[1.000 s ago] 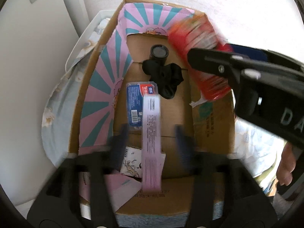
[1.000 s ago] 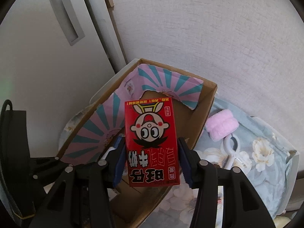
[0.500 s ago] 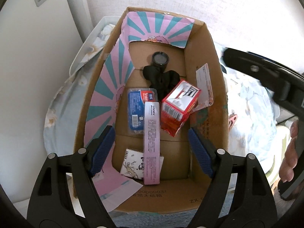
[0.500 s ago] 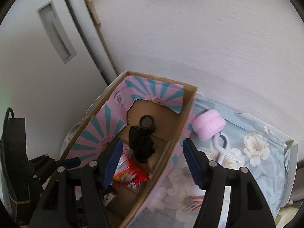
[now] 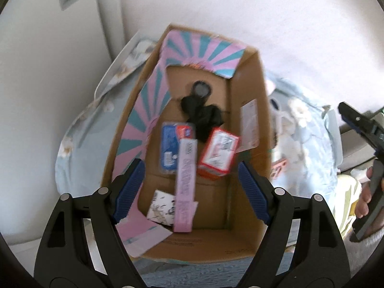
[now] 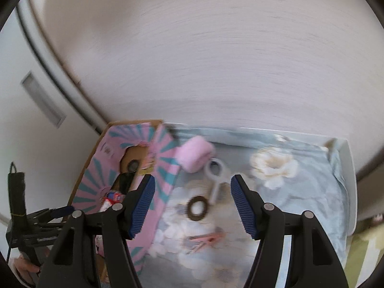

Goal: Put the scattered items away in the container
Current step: 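Grasp the pink clothespin with the left tool while the right tool grasps the white clip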

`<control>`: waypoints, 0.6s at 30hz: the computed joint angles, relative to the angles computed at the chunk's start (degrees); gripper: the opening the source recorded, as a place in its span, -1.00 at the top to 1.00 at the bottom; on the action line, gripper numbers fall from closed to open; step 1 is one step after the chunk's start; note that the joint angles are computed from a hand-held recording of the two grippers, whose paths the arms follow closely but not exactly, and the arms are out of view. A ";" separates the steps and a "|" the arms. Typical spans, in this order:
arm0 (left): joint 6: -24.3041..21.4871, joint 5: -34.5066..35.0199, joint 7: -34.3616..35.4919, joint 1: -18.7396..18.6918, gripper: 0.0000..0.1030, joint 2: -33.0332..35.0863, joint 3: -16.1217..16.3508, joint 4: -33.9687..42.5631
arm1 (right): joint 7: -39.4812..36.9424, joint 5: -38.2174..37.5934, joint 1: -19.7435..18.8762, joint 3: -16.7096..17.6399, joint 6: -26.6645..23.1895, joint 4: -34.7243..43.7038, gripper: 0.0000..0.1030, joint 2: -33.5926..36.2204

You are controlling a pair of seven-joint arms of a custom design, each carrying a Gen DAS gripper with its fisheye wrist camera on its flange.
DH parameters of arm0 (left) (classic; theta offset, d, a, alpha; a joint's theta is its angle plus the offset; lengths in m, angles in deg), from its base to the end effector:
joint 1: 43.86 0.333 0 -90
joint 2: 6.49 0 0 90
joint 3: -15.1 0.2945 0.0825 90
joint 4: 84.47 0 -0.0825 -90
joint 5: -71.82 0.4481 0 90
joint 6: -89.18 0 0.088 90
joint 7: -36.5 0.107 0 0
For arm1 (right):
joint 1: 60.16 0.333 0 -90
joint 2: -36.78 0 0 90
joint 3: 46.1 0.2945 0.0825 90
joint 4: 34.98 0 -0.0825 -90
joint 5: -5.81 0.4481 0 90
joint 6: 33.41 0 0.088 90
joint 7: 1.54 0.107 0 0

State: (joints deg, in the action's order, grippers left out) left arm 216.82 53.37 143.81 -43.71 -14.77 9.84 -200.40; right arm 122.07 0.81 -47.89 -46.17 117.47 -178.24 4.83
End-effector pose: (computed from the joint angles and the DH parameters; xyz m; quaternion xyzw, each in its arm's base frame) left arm 0.6077 -0.0659 0.5096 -0.6024 0.7676 -0.2132 0.0484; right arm 0.4859 0.1072 0.5140 -0.5534 0.7605 -0.1574 0.3011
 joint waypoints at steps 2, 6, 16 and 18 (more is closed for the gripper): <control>0.81 -1.38 1.63 -0.64 -0.53 -1.53 -0.18 -0.71 | 0.34 -0.20 -0.82 -0.32 -0.01 -1.43 -0.20 -1.70; 2.97 -2.32 4.07 -2.52 -0.53 -4.00 -1.17 -1.68 | 0.16 -0.64 -1.99 -1.02 -0.35 -3.37 -0.20 -4.11; 3.37 -1.83 8.00 -8.60 -0.68 -6.09 -4.63 -3.92 | -7.59 -0.33 -2.83 -3.98 -3.17 -4.22 -0.19 -5.53; 4.40 -1.63 8.05 -9.81 -0.68 -5.40 -5.31 -5.14 | -10.23 0.18 -2.70 -4.72 -3.50 -3.85 -0.19 -5.06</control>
